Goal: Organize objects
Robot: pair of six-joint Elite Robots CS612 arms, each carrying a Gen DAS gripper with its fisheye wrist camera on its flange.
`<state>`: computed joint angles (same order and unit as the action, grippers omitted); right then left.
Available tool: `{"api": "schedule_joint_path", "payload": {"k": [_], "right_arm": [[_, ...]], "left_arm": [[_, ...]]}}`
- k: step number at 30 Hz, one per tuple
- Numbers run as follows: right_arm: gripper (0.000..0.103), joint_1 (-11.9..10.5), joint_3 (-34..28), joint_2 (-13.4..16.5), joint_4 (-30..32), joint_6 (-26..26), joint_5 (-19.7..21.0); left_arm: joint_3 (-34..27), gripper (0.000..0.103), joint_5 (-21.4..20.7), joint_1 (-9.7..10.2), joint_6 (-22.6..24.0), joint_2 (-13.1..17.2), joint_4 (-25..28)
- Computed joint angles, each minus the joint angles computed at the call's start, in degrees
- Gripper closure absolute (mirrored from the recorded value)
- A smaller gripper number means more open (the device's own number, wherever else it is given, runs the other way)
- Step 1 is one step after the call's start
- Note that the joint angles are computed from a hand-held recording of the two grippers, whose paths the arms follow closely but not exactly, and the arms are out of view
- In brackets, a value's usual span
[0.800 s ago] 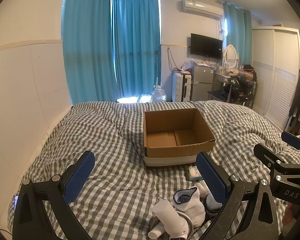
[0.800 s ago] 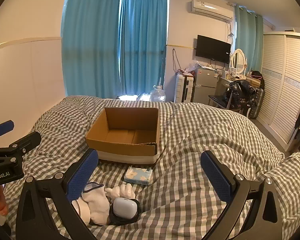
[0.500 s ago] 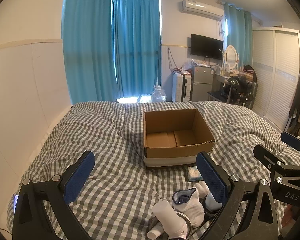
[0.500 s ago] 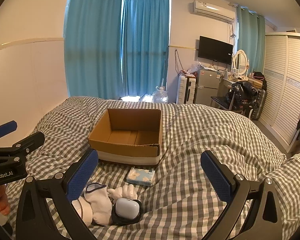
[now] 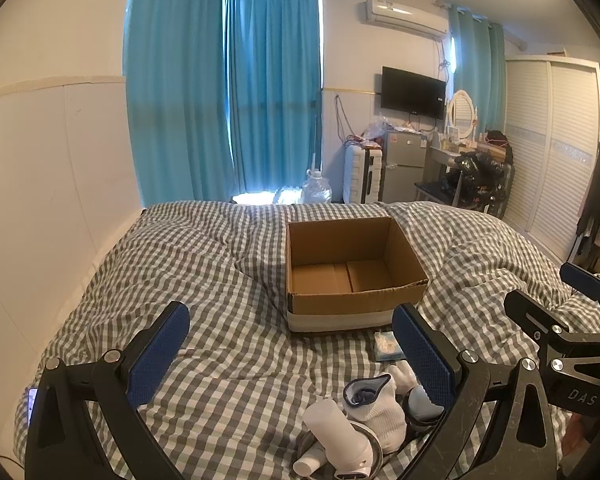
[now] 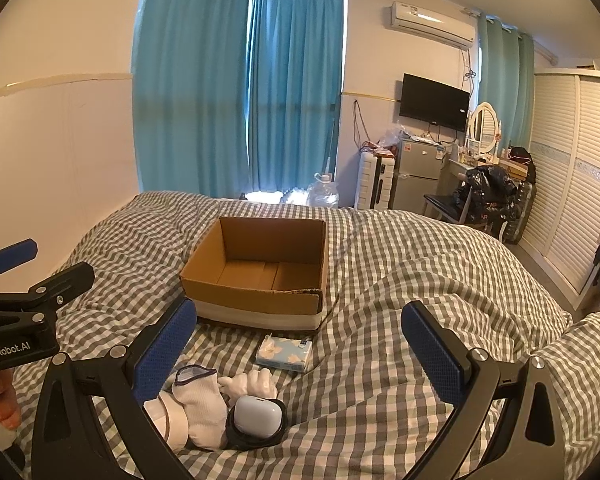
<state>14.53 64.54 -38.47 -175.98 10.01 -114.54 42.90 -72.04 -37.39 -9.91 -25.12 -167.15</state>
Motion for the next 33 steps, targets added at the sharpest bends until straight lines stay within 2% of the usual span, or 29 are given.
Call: {"api": "schedule_joint_path", "payload": {"k": [24,33], "right_arm": [[0.0,0.7,1.3,-1.0,-2.0,-1.1,-1.0],[0.0,0.6,1.3,-0.7,-0.1,-0.7,-0.3]], "left_arm": [[3.2,0.0,-1.2,-0.04,0.5,-1.9,-3.2],[3.0,0.0,-2.4,0.17,-0.1,-1.8,0.6]]}}
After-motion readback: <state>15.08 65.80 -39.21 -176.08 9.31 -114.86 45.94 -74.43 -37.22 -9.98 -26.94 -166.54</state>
